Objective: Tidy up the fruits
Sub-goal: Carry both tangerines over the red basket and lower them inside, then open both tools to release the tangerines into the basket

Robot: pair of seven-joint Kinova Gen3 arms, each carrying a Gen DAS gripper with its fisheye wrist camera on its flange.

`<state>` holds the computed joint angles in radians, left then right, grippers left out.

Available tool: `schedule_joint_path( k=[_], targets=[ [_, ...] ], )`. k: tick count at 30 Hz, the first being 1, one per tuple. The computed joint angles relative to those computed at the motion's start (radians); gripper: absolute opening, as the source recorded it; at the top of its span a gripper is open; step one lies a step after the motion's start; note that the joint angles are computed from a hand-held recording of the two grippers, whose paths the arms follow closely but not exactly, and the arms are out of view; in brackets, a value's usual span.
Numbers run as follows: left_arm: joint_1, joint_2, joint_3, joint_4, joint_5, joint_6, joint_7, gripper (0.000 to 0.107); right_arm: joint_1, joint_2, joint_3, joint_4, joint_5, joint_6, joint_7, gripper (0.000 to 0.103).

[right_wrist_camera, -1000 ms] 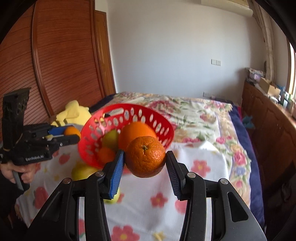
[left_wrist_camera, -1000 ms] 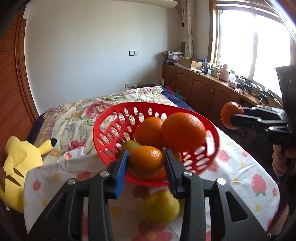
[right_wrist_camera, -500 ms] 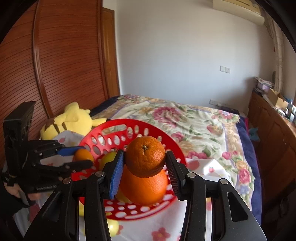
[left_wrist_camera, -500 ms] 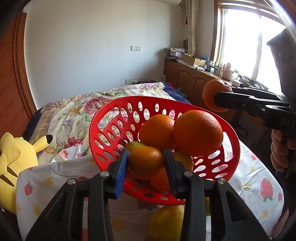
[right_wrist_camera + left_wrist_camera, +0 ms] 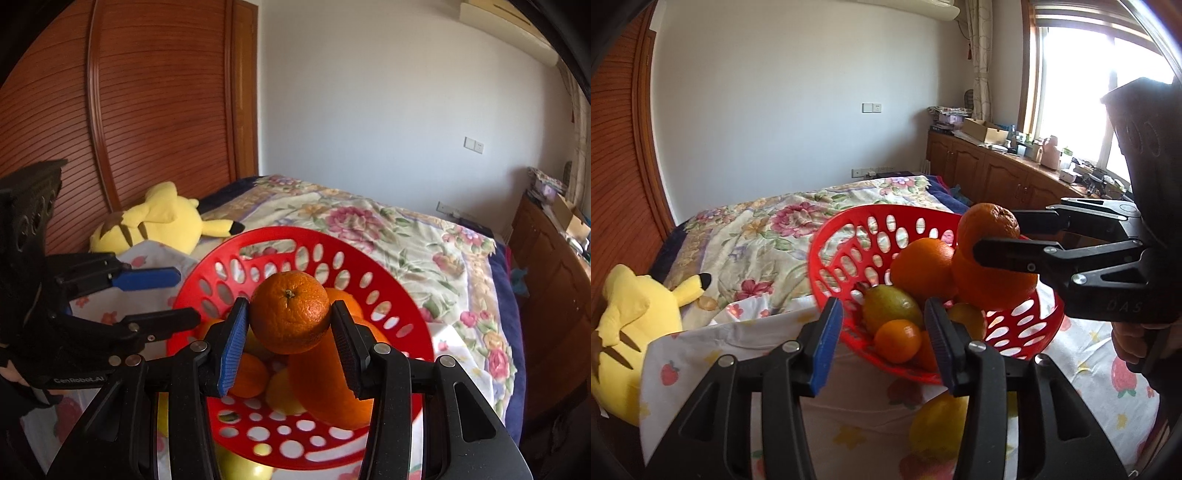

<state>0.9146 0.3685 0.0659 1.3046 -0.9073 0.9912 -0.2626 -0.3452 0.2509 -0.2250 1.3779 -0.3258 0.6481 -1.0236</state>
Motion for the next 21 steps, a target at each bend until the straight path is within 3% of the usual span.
schedule_joint_path(
  k=[8, 21],
  targets=[
    [0.013, -0.039, 0.01, 0.077, -0.04, 0.029, 0.1, 0.051, -0.044, 0.003, 0.002, 0.019, 0.047, -0.006, -0.034, 0.046],
    [-0.002, -0.055, 0.046, 0.154, -0.101, 0.007, 0.213, 0.052, -0.104, 0.007, 0.019, 0.049, 0.156, -0.012, -0.124, 0.046]
  ],
)
